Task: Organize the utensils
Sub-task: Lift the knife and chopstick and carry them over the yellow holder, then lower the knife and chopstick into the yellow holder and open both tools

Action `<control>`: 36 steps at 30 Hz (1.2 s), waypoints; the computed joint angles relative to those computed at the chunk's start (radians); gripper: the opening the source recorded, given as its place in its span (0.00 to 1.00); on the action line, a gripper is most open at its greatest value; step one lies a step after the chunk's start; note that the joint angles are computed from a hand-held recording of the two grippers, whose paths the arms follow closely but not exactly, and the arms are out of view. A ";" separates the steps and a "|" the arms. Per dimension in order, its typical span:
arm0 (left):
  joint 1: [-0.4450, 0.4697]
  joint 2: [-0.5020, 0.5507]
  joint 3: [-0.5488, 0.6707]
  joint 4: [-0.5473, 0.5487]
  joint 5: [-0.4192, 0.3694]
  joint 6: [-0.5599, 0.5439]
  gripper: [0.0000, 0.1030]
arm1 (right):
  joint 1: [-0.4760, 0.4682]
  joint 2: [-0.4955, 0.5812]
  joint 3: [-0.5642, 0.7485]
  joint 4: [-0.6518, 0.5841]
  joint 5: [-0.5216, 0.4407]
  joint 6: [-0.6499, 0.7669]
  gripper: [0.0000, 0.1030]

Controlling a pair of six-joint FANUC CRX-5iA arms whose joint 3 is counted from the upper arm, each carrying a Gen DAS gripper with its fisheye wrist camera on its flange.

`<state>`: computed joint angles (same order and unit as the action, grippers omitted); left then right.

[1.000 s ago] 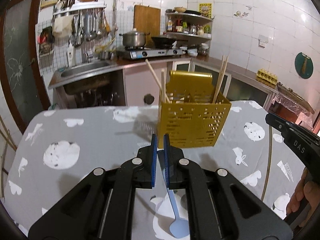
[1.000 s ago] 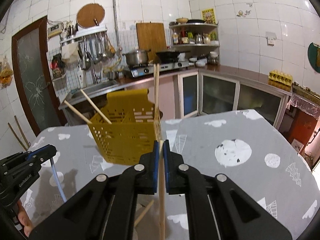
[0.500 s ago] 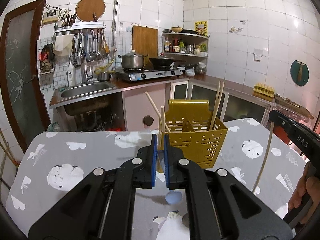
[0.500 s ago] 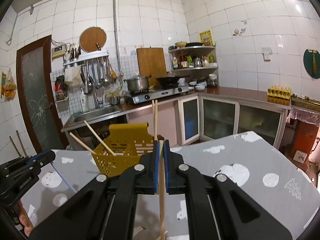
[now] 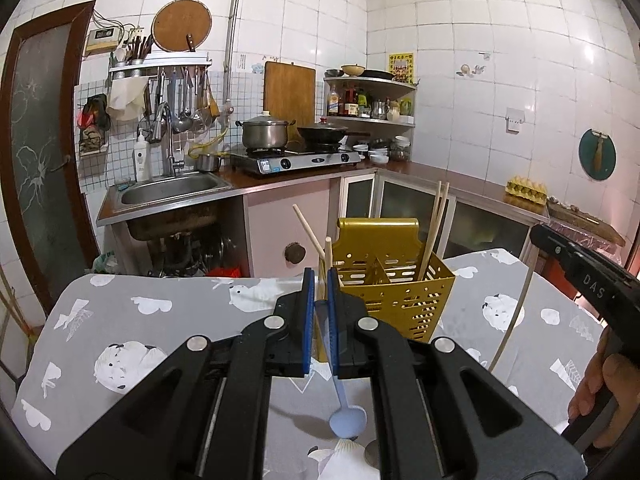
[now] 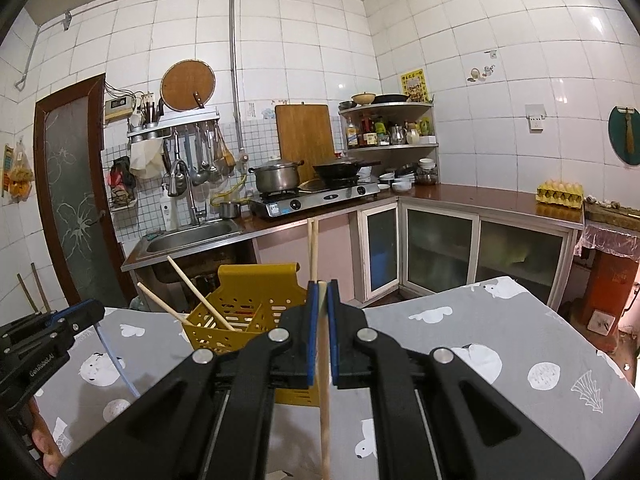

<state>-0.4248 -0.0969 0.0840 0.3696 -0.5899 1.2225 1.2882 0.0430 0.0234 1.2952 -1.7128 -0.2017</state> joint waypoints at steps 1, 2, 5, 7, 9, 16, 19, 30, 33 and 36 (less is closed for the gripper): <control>-0.001 0.000 0.001 0.000 0.002 0.000 0.05 | 0.000 0.000 0.001 0.000 0.001 0.002 0.05; -0.001 -0.002 -0.001 0.005 0.007 -0.003 0.05 | -0.001 0.004 0.005 0.001 0.000 0.004 0.05; -0.002 -0.001 0.002 0.014 0.013 -0.010 0.05 | 0.000 0.007 0.012 0.010 -0.004 0.016 0.05; -0.003 -0.001 0.006 0.021 0.017 -0.012 0.05 | 0.000 0.009 0.021 0.018 -0.006 0.026 0.05; -0.004 0.000 0.009 0.034 0.023 -0.017 0.05 | -0.005 0.010 0.030 0.027 -0.004 0.036 0.05; -0.011 0.011 0.053 0.080 0.053 -0.056 0.05 | -0.023 0.031 0.097 0.087 0.005 0.115 0.05; -0.012 0.025 0.088 0.102 0.067 -0.063 0.05 | -0.037 0.041 0.136 0.120 0.018 0.147 0.05; -0.044 0.163 0.328 0.028 0.081 0.014 0.05 | -0.128 0.126 0.341 0.227 0.117 0.311 0.05; -0.057 0.210 0.385 -0.008 0.102 0.026 0.05 | -0.163 0.139 0.366 0.228 0.150 0.327 0.05; -0.067 0.254 0.435 -0.046 0.109 0.036 0.05 | -0.200 0.133 0.349 0.219 0.188 0.308 0.05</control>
<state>-0.4915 0.1567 0.5185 0.3234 -0.4810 1.2585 1.0878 0.1764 0.3720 1.5138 -1.5252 0.1059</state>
